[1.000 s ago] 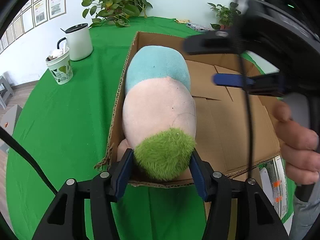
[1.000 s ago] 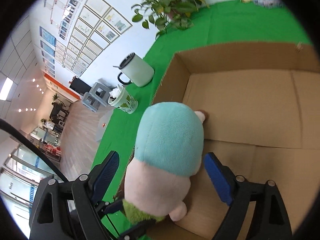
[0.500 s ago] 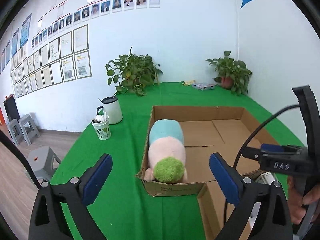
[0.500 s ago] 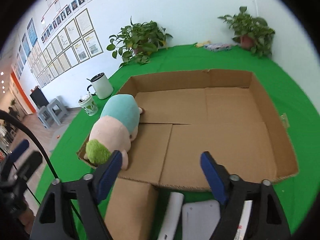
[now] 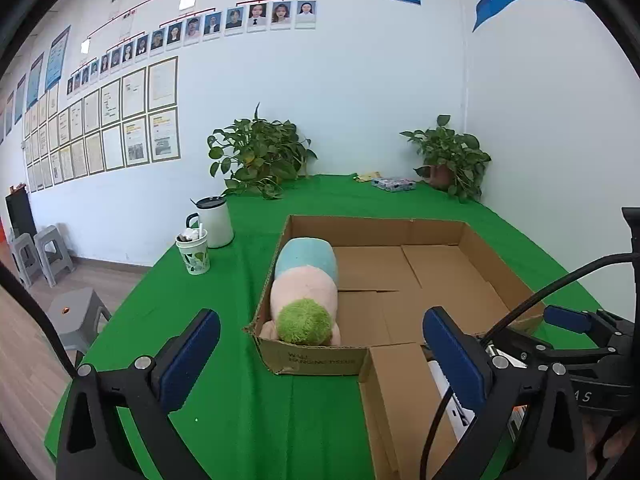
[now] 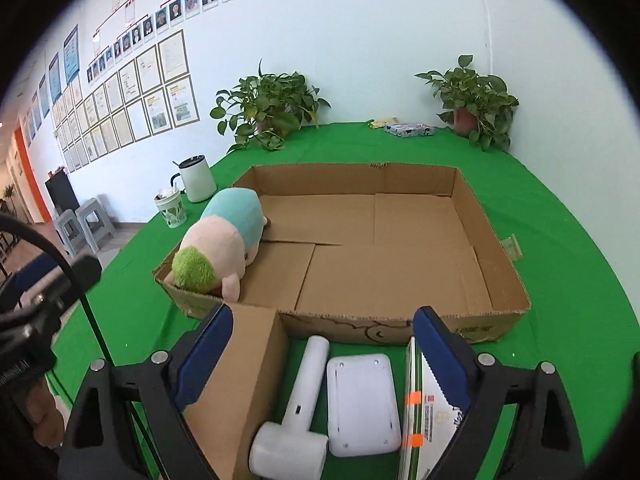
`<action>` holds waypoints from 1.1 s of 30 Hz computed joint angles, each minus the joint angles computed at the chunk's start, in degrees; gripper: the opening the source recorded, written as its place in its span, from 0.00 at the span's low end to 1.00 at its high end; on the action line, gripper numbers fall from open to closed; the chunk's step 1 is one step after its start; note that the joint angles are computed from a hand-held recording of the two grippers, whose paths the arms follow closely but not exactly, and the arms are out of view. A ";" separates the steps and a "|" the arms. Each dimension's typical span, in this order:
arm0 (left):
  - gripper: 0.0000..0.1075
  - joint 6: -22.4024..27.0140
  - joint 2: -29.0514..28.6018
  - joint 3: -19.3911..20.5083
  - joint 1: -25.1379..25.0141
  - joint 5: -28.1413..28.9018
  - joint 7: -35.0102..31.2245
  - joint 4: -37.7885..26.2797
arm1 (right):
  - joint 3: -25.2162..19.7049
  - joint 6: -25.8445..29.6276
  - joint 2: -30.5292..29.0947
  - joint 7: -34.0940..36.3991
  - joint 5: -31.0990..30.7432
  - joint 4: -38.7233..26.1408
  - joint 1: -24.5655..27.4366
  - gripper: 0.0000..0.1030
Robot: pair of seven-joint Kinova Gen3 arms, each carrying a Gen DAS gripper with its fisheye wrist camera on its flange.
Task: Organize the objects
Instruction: 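Move the left tool to the long narrow cardboard box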
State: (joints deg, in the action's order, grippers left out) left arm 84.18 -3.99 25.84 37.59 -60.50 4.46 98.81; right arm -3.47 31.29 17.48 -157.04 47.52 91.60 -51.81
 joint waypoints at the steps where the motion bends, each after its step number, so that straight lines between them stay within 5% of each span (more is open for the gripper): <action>1: 0.95 0.36 0.23 0.42 0.33 -0.07 0.21 -0.12 | 0.12 0.01 -0.25 -0.47 0.35 0.60 -0.27 0.89; 11: 0.95 2.93 -0.06 2.42 4.93 0.81 5.88 1.81 | -1.78 3.10 -2.51 -11.16 8.34 7.24 -2.15 0.89; 21: 0.95 14.94 -5.22 8.49 6.70 4.02 7.28 0.67 | -5.78 5.78 -4.69 -14.10 10.80 9.79 -1.28 0.89; 23: 0.95 14.71 -6.77 9.41 5.63 5.62 7.27 1.16 | -5.20 4.18 -4.61 -10.82 7.57 9.43 -2.47 0.89; 28: 0.95 8.81 -12.28 8.42 1.78 11.51 6.23 3.38 | -12.89 -4.30 -3.85 -0.46 1.26 9.44 0.27 0.89; 33: 0.95 -2.39 -17.59 -0.29 2.83 17.04 4.39 7.10 | -5.93 3.73 -0.73 -2.89 6.93 7.39 -12.10 0.89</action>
